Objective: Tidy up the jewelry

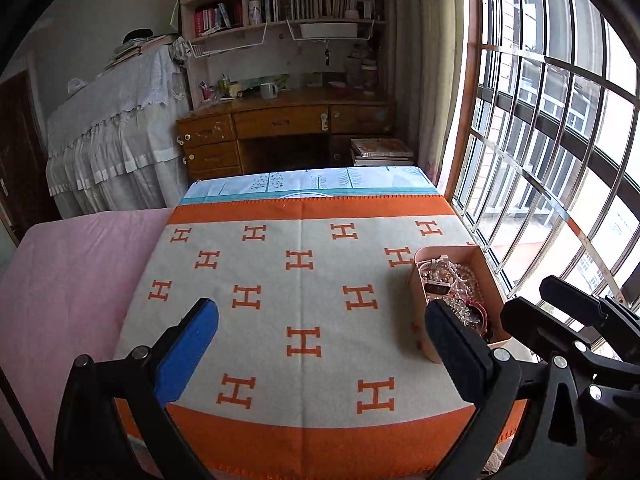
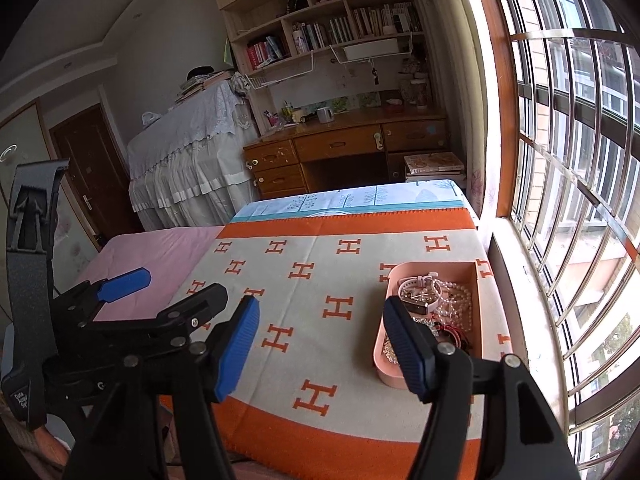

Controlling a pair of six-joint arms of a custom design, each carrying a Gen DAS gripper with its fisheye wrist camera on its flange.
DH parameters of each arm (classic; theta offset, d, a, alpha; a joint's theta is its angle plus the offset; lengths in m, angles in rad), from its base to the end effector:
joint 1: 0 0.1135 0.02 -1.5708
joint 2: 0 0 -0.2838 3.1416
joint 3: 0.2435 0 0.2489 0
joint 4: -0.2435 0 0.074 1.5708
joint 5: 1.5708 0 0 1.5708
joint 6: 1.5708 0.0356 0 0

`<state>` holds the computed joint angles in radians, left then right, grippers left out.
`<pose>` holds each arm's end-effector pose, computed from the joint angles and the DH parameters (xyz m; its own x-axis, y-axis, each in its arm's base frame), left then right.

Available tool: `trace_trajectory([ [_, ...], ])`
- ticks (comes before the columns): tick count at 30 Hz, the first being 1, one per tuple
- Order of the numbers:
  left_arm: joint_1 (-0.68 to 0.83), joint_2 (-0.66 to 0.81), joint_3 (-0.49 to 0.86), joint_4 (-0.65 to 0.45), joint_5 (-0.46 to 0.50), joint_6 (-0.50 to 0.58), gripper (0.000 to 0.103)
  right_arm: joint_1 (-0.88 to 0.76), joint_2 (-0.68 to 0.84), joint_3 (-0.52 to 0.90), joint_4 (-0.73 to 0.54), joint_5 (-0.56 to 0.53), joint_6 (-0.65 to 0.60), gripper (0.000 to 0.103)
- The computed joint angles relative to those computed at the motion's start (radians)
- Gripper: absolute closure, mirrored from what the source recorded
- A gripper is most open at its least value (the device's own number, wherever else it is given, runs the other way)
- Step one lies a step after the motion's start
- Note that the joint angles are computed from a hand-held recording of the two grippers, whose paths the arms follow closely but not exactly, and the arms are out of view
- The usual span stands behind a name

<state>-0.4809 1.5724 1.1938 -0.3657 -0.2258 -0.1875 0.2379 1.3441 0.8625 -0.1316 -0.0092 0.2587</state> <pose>0.3114 -0.1535 0.2901 -0.6469 0.1326 -0.7509 0.1875 0.9822 0.0119 0.2795 0.0681 0.2683 -0.6028 0.1171 -0.7892 -0.0918 0.9724 0.2143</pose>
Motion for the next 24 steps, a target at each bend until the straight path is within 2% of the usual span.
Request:
trace_trajectory([
  [24,0.0,-0.028,-0.04,0.0,-0.027,-0.034,0.001,0.003,0.017,-0.014,0.021,-0.021,0.026,0.038],
])
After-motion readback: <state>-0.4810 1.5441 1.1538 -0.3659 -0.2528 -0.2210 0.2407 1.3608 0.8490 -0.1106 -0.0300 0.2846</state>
